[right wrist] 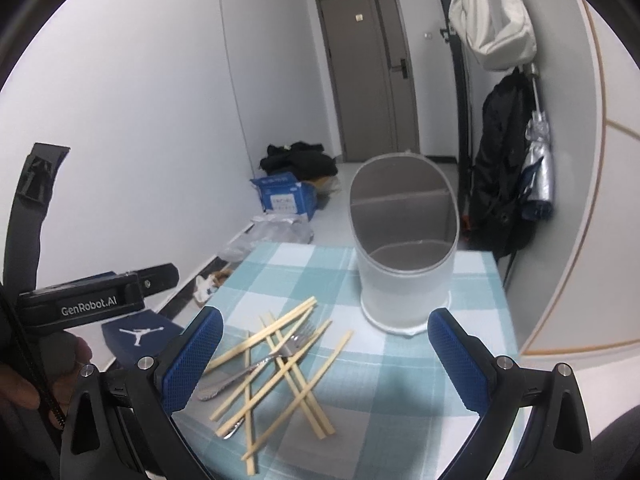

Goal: Organize utensils

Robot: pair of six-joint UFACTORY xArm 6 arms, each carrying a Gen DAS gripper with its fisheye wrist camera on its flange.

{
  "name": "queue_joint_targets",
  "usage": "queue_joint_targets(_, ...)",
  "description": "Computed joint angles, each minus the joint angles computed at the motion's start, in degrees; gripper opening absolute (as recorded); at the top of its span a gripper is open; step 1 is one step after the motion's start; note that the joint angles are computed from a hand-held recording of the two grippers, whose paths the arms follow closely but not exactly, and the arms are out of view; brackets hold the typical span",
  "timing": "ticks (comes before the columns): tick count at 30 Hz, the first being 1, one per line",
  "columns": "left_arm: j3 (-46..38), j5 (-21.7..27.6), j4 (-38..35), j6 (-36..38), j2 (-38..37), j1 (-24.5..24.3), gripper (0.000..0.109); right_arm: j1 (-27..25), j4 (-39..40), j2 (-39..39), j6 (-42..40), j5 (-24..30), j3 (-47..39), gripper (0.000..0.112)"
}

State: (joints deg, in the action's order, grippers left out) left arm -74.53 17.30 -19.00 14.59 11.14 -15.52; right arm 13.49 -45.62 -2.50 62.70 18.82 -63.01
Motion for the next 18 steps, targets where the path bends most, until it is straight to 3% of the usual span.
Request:
queue_joint_targets(5,-2.50,2.05,-0.56,0.30,1.94,0.29,0.102,0.41,7.89,2.79,-7.83,3.34,-2.13,0.102)
queue_joint_targets(8,-5.01,4.36,-0.38,-0.65,3.85,0.70,0.102,0.70,13.21,5.70,-13.23,8.37,-5.25,0.100)
queue_joint_targets(12,-8.49,6.82,0.36,-2.56,6.64,1.15,0.102,0.07,24.92,10.09,-22.40,13.08,-9.22,0.090)
queue_joint_targets(13,-9.51,7.62,-0.18,-2.57,7.39,1.27,0.102,-0.33,28.45,11.47,-24.66,13.98,-10.38,0.083)
queue_joint_targets(18,-15.38,12.39,-0.17,-4.86,11.49,2.06,0.102,-1.30,34.75,17.56,-29.26,18.44,-15.95,0.061)
